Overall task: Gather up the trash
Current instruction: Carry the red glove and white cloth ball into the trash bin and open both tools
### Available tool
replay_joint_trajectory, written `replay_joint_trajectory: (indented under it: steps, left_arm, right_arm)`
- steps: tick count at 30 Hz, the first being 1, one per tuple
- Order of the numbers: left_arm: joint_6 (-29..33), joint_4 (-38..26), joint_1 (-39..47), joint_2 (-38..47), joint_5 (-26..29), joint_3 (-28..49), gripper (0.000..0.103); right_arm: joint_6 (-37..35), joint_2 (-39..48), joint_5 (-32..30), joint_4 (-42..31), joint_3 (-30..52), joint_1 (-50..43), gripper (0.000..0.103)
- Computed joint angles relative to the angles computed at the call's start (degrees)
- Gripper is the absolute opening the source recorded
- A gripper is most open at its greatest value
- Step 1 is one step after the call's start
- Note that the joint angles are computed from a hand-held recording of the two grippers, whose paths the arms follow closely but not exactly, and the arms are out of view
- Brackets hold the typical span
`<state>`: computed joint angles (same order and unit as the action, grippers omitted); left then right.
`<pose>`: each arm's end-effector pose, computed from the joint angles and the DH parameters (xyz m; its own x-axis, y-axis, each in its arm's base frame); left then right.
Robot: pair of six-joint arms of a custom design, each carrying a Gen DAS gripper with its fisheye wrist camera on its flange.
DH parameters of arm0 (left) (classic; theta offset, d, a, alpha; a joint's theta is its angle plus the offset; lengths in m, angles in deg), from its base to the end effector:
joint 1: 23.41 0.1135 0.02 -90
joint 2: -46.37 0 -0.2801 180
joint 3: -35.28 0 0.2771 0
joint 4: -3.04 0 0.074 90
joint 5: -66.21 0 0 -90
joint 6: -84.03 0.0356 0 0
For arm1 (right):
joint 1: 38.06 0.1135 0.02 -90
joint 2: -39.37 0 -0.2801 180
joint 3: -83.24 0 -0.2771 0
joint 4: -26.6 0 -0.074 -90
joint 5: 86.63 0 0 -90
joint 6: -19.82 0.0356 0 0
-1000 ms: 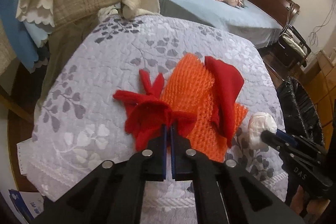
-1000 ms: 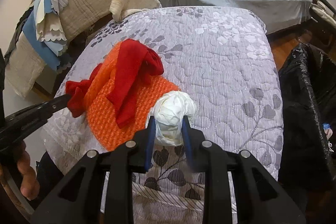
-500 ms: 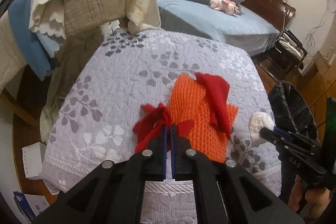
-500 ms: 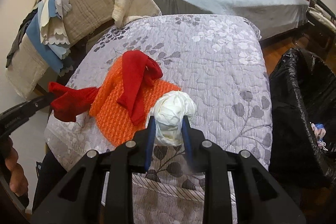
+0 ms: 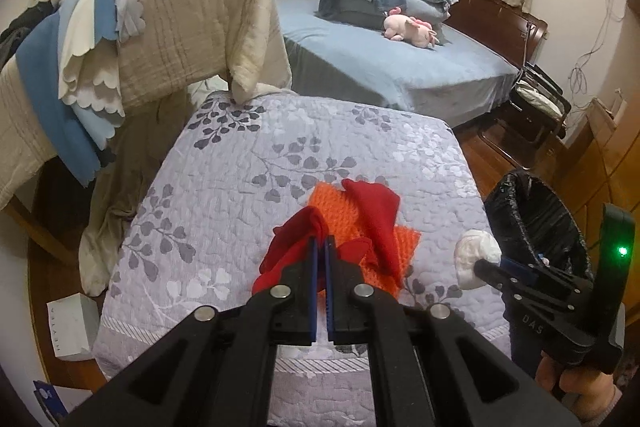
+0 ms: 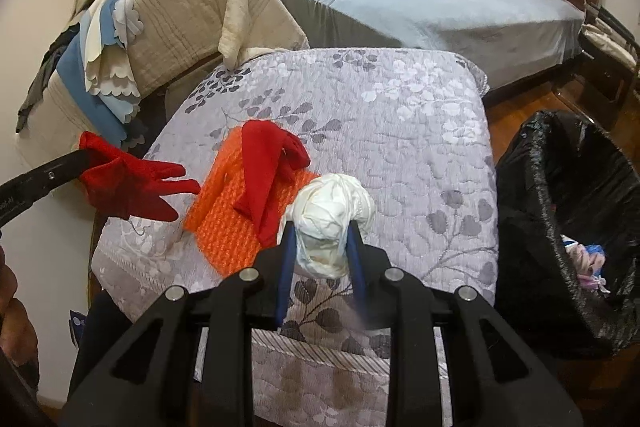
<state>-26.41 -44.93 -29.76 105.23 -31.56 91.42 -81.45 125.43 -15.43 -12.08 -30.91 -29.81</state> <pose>0.2203 -0.0197 0.2555 -0.7291 -0.2670 -0.6302 -0.2456 0.9615 -0.1232 0.3115 0.0568 0.2050 -0.7722 -0.2989 -0.5606 -0.4604 0.8713 0.1696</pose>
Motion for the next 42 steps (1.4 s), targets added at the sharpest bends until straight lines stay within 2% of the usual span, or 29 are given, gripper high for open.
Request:
replay_joint_trajectory:
  steps: [12, 20, 25, 34, 42]
  left_arm:
    - [-7.4, -3.0, -13.2, 3.3, -6.1, 5.2, 0.003]
    - [-11.0, -3.7, -21.3, 9.1, -10.0, 11.0, 0.003]
    - [-12.6, -4.4, -24.9, 14.3, -12.6, 16.1, 0.003]
    - [-14.5, -4.2, -30.7, 25.9, -13.3, 27.9, 0.003]
    - [-12.0, -1.9, -33.9, 37.5, -11.2, 40.9, 0.003]
  right_arm:
    - [-2.6, -3.6, -1.6, -5.2, 3.0, -4.4, 0.024]
    - [-5.5, -3.8, -3.1, -8.8, 6.2, -8.9, 0.024]
    - [-9.8, -3.6, -3.0, -10.5, 8.7, -13.4, 0.024]
    - [-15.9, 2.3, -4.4, -13.6, 16.2, -23.1, 0.024]
    - [-19.3, 11.8, -4.0, -15.1, 26.5, -31.9, 0.024]
